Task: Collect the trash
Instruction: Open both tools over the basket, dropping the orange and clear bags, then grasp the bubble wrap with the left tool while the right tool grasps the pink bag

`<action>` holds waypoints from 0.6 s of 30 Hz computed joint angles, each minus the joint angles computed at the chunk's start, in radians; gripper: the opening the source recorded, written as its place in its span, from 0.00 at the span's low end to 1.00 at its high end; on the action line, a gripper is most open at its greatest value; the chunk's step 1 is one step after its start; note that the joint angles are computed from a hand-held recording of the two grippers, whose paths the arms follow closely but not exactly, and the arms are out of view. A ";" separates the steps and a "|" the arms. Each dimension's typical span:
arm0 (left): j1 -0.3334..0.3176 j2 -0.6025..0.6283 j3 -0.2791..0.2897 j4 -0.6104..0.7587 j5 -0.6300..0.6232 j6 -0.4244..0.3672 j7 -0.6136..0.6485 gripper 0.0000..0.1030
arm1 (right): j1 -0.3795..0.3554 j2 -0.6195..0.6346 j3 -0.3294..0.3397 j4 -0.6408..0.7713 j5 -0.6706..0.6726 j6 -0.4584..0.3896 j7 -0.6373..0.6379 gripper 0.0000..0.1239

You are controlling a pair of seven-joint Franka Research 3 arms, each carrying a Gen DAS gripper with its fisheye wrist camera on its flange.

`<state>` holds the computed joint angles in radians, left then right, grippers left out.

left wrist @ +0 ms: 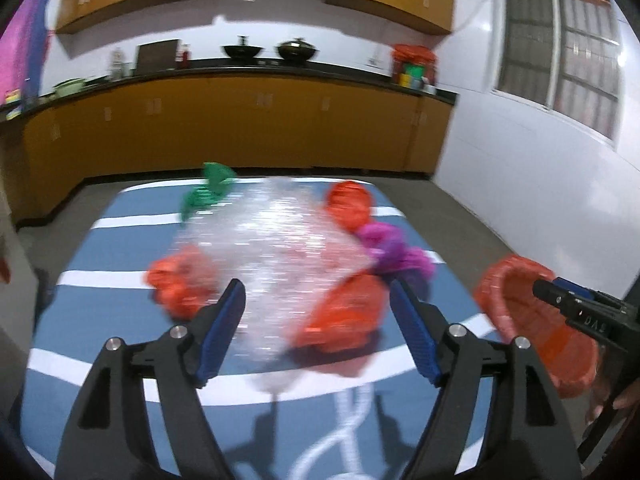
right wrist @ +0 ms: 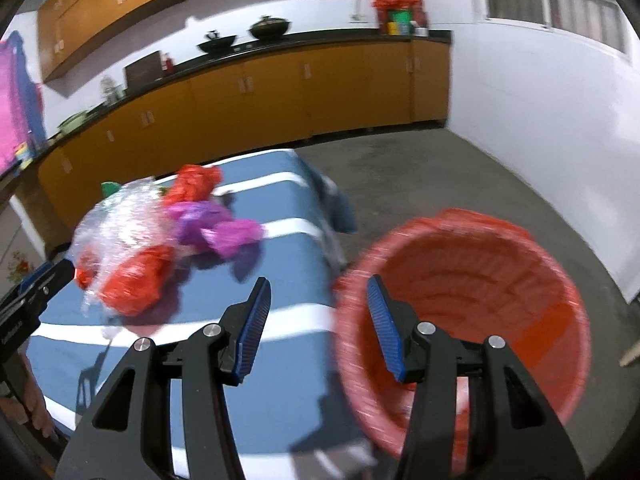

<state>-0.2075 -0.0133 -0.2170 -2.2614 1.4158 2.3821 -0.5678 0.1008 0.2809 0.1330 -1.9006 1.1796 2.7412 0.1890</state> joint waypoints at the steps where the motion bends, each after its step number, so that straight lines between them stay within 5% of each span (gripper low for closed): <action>1: 0.004 -0.019 0.004 -0.021 -0.005 -0.005 -0.006 0.73 | 0.008 0.008 0.008 0.009 -0.001 -0.002 0.002 0.42; 18: 0.100 -0.133 0.010 -0.188 0.006 0.035 -0.127 0.73 | 0.102 0.215 0.074 0.189 -0.291 0.087 0.253 0.33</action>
<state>-0.1071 -0.1462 -0.2072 -2.4499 1.4215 2.4167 -0.6953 0.2028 0.4959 0.2066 -1.7112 0.8889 2.8279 0.4421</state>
